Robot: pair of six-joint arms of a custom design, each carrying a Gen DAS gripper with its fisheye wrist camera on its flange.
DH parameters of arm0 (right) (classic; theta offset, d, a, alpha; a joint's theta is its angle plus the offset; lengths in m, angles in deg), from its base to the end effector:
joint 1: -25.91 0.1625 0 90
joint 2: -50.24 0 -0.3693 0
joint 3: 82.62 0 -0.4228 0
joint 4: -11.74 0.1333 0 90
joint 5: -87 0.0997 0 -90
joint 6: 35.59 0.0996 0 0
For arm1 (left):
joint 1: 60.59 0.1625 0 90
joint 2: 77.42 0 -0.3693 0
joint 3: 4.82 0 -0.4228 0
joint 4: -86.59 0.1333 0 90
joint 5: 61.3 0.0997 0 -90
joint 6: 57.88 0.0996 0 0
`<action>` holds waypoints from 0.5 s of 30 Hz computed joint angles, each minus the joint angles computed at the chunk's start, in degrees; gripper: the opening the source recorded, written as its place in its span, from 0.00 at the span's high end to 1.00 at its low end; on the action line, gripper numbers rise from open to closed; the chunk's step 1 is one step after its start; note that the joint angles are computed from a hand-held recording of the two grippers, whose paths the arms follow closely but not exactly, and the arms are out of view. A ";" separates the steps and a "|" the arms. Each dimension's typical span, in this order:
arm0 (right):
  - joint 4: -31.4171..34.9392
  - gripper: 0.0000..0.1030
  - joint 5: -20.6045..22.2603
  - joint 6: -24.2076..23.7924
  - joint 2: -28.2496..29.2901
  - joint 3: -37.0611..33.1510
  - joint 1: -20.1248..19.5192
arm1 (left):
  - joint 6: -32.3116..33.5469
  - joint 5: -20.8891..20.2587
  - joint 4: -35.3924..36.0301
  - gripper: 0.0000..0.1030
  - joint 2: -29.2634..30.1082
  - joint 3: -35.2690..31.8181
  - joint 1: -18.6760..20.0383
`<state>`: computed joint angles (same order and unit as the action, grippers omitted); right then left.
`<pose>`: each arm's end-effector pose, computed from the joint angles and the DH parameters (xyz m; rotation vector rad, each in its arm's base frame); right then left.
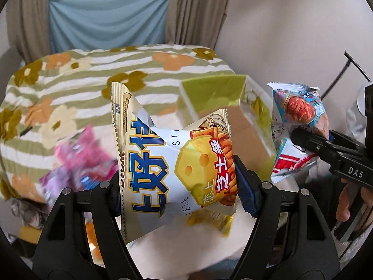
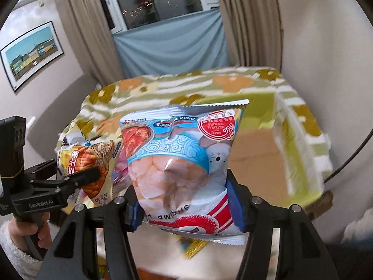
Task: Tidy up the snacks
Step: 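Carry both bags over the yellow-green box and open both tools to drop them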
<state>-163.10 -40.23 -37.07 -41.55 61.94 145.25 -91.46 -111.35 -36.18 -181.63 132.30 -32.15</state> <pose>0.2454 -0.2875 0.1807 0.4309 -2.4740 0.9000 -0.2260 -0.3467 0.2142 0.6258 2.5070 -0.6911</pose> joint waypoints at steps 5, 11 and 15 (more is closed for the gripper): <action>2.47 0.46 5.95 -8.20 -4.16 -2.72 -9.42 | 4.45 -1.16 -14.31 0.29 21.69 -9.85 4.40; 6.25 0.46 10.85 -14.86 -5.36 -6.61 -18.13 | 5.66 -1.75 -19.11 0.29 38.99 -20.97 8.91; 7.89 0.46 12.27 -17.22 -3.93 -9.00 -21.91 | 6.27 -1.42 -19.02 0.29 45.88 -26.04 11.10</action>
<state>-155.21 -27.96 -54.29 -45.48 52.94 123.34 -85.19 -112.77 -55.20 -135.76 106.26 -21.05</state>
